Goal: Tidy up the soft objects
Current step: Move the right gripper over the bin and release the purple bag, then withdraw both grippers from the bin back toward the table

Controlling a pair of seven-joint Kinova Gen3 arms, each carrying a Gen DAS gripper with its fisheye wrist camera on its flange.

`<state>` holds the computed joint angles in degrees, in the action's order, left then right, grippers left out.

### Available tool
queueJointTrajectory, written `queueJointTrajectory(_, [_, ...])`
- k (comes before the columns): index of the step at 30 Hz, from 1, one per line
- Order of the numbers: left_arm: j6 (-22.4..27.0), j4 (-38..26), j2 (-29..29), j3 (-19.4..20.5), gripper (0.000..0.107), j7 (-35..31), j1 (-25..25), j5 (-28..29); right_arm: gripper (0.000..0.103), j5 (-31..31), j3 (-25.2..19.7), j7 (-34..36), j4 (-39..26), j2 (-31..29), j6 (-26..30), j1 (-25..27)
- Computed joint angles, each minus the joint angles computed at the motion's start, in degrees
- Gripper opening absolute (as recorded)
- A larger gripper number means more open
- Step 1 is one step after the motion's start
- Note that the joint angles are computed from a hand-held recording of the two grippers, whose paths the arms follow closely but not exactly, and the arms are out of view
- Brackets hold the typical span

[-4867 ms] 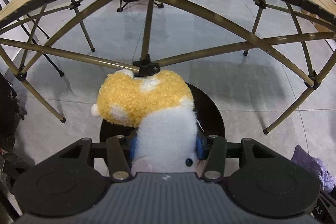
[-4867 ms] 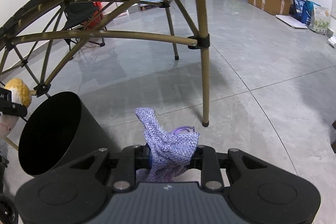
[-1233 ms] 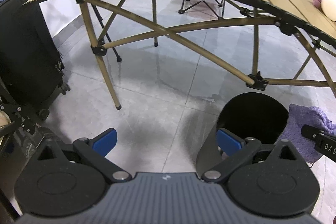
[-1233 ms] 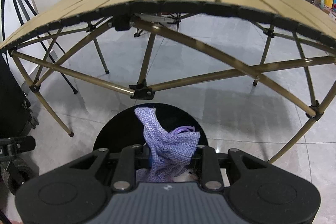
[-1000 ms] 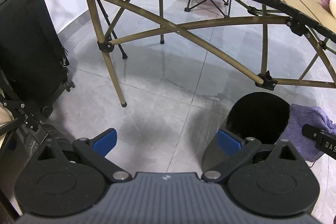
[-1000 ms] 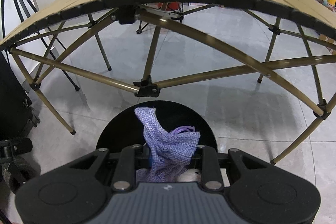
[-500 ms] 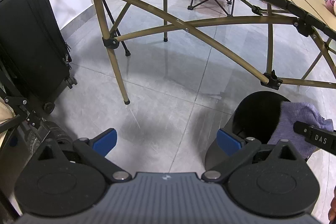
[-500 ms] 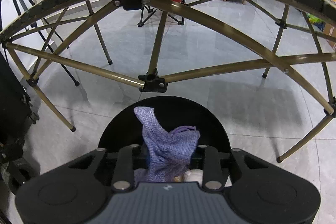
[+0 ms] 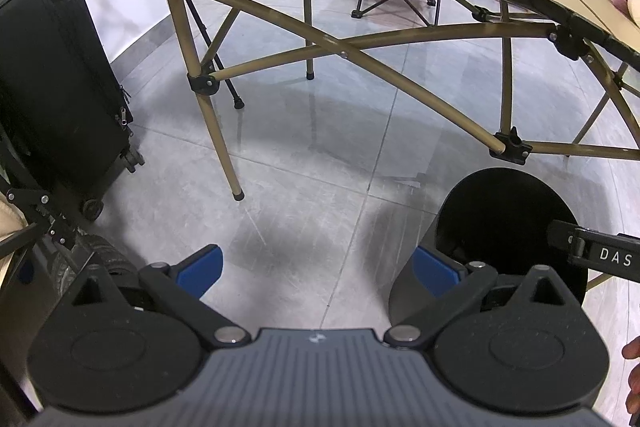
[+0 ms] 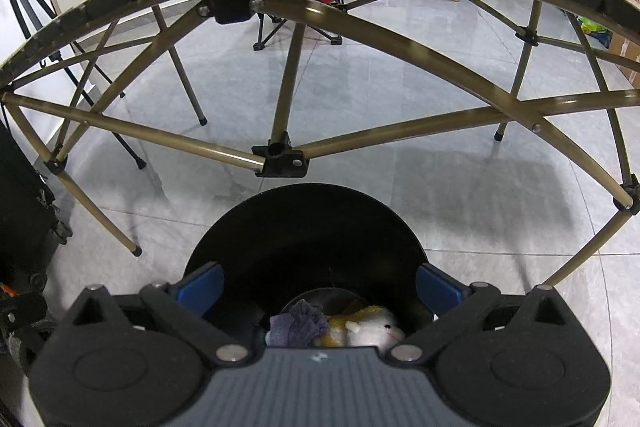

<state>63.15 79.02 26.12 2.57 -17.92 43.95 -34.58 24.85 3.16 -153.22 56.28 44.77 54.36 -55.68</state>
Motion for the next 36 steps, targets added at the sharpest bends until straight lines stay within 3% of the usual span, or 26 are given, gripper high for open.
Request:
queueJointTrajectory(8, [-0.3,-0.1,-0.2,0.1,0.103,0.2,0.5,-0.5,0.103,1.5,0.6,-1.0,1.8,-1.1,-1.0,-0.9])
queueJointTrajectory(20, [-0.6,0.3,-1.8,0.2,0.103,3.1,3.7,-5.5,0.103,8.5,1.9,-7.4,9.8,-6.8,-4.4,-4.0])
queueJointTrajectory(36, [0.0,-1.4,-3.8,1.5,0.103,8.5,9.3,-15.3,0.103,29.2,1.4,-25.6,23.3,-17.4,-6.1,-8.8])
